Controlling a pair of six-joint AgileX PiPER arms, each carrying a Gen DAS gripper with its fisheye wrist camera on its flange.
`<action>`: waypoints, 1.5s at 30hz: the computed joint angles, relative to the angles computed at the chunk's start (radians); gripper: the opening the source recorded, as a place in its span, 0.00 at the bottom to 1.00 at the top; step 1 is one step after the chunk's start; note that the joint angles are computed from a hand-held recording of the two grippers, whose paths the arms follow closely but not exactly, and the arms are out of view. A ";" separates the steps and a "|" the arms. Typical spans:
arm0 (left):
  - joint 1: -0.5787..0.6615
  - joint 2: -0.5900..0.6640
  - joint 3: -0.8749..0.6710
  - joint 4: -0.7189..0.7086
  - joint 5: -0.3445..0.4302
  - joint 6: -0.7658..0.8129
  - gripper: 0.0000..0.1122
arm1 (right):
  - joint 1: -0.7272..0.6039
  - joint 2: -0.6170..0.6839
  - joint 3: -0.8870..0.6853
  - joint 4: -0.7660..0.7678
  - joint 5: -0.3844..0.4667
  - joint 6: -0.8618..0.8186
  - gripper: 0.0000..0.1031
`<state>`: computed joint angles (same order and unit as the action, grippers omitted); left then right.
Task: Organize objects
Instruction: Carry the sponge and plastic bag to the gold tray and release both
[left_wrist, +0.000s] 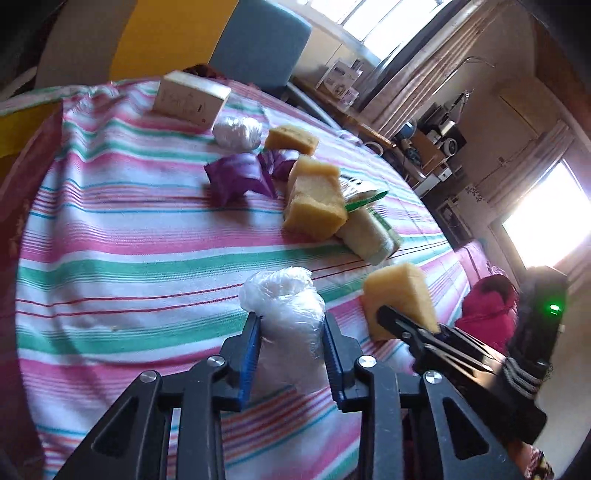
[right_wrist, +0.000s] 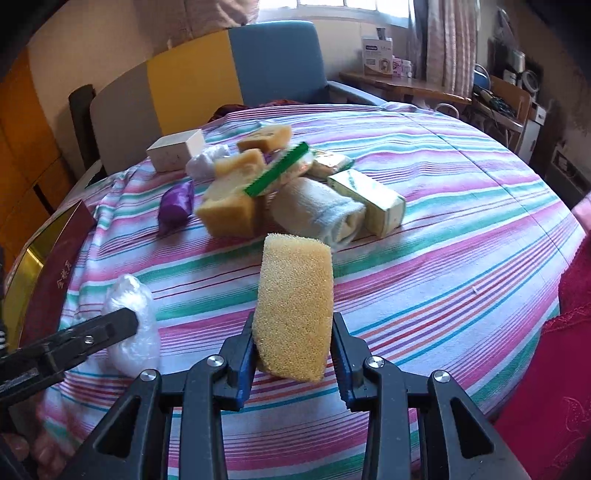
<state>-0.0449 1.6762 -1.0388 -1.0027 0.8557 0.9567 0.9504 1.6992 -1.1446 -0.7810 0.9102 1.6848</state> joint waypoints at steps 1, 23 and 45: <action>0.013 -0.025 0.014 -0.004 0.007 0.017 0.28 | 0.003 0.005 -0.007 0.002 0.001 -0.005 0.35; 0.585 -0.093 -0.077 0.049 0.160 0.201 0.28 | 0.126 0.126 -0.283 -0.016 0.058 -0.115 0.36; 0.735 0.141 -0.353 0.450 0.036 -0.145 0.43 | 0.174 0.633 -1.253 0.238 0.152 -0.661 0.36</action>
